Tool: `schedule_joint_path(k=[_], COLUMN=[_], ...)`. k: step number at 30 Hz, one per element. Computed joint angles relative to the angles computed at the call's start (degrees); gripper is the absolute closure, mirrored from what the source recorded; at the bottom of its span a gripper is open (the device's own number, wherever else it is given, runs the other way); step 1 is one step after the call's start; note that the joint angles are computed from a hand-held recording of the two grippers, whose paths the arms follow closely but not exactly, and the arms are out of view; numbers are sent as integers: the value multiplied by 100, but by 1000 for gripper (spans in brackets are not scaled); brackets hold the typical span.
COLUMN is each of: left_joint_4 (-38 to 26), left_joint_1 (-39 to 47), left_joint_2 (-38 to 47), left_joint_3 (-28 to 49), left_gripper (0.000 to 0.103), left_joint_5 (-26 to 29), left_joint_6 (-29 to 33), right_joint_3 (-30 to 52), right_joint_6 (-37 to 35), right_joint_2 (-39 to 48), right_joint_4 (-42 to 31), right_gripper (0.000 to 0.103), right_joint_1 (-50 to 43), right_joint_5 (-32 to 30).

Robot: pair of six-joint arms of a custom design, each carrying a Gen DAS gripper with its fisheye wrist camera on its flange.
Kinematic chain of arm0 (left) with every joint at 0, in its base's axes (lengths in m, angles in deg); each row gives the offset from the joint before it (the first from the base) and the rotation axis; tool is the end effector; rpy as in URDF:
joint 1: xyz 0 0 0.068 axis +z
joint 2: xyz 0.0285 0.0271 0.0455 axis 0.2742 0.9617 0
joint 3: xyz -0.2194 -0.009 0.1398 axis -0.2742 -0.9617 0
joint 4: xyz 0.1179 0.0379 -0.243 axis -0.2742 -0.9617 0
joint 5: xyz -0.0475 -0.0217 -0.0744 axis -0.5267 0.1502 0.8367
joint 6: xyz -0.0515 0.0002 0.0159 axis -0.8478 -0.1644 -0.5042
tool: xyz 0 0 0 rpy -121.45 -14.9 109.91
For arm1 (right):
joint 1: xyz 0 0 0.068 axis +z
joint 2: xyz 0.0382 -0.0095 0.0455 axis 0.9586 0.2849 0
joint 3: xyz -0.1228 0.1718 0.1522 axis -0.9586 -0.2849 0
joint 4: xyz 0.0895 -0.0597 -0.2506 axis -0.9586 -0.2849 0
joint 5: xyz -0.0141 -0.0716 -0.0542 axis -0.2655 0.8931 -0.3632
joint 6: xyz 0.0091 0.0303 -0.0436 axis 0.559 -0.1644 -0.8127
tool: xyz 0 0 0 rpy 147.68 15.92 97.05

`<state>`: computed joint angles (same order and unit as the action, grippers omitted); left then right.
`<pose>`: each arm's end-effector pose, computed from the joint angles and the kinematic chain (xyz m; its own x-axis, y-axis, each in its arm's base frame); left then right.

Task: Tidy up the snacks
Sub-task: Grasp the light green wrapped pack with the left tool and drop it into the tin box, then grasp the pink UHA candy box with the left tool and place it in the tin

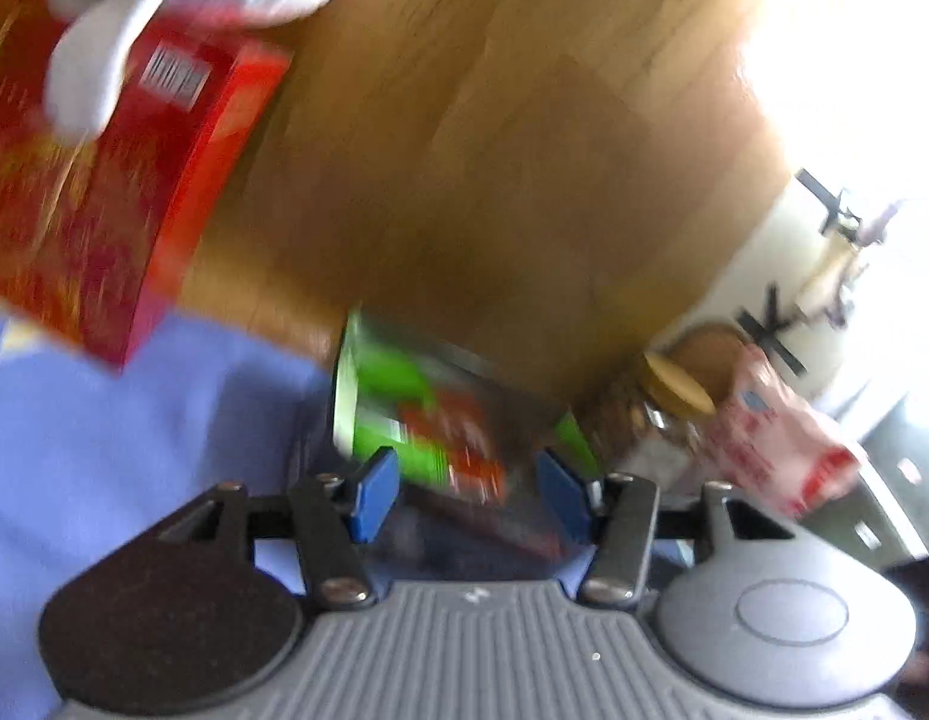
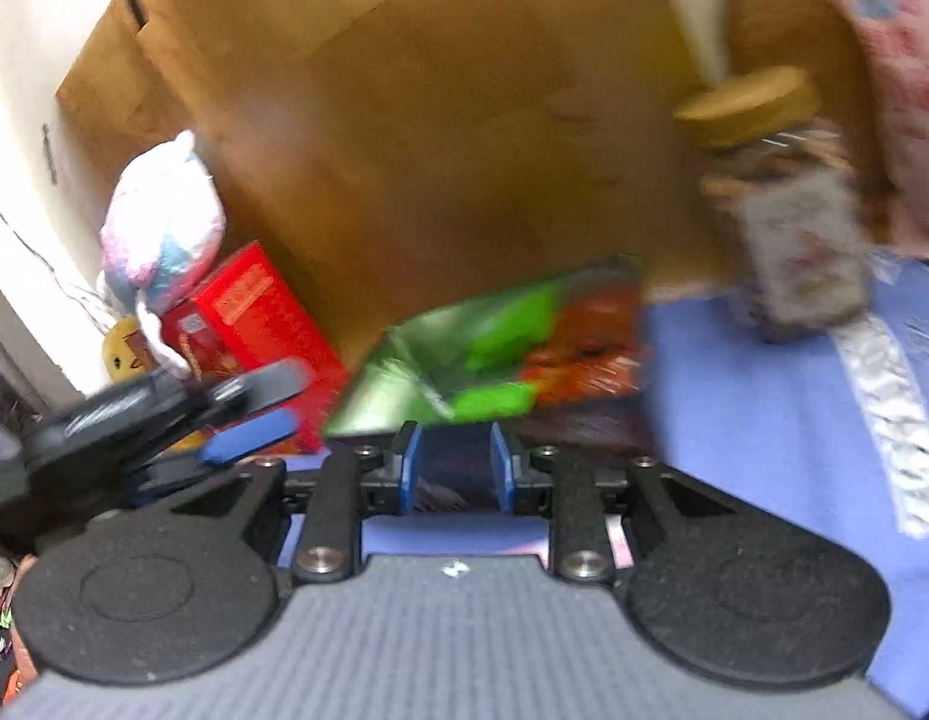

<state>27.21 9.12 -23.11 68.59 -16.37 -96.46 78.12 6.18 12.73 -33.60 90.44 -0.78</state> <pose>0.1086 -0.0171 0.2193 -0.5003 -0.5580 -0.6621 -0.1146 0.8006 -0.5881 0.1907 0.0769 0.2139 -0.7326 0.0357 -0.6797 -0.4445 0.7312 0.5175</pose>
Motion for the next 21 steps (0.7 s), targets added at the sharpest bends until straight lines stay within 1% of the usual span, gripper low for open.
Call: schedule_joint_path(k=[2,3,4,5,6,8,10,11,12,13,14,15,16,18,21], left_joint_4=[-282,-385,-359,-219,22,424,939,1090,1258,1486,1485,1440,1348,974,365], left_joint_1=[51,-68,-154,-35,-166,-572,-849,-954,-999,-1010,-1086,-1167,-1229,-1152,-1119], left_joint_2=[-346,-360,-266,-164,45,563,1306,1618,1909,2075,1953,1985,1940,1512,883], left_joint_3=[-231,-310,-428,-572,-670,-673,-624,-601,-591,-664,-744,-719,-693,-730,-625], left_gripper=[51,51,51,50,49,49,49,49,53,55,57,60,61,61,61], left_joint_5=[351,388,513,783,856,598,446,386,398,461,314,193,98,122,45], left_joint_6=[-157,-344,-537,-554,-679,-863,-898,-957,-1009,-1044,-1090,-1091,-1106,-999,-803], right_joint_3=[-163,-203,-221,-255,-286,-332,-357,-368,-379,-416,-422,-425,-405,-302,-321], right_joint_6=[-358,-461,-466,-445,-365,-289,-136,-100,-115,-46,49,70,-23,-254,-437], right_joint_2=[-44,43,170,334,435,778,1022,1141,1229,1313,1303,1250,1215,1097,533], right_joint_4=[-202,-228,-227,-174,-110,98,319,399,418,508,524,511,443,113,-342], right_gripper=[74,73,73,72,71,71,70,70,71,71,71,71,72,72,72], right_joint_1=[-617,-809,-942,-1084,-1076,-1013,-809,-771,-823,-824,-763,-677,-619,-528,-383], right_joint_5=[-230,-258,-271,-360,-364,-263,-162,-223,-387,-588,-589,-508,-445,-420,-407])
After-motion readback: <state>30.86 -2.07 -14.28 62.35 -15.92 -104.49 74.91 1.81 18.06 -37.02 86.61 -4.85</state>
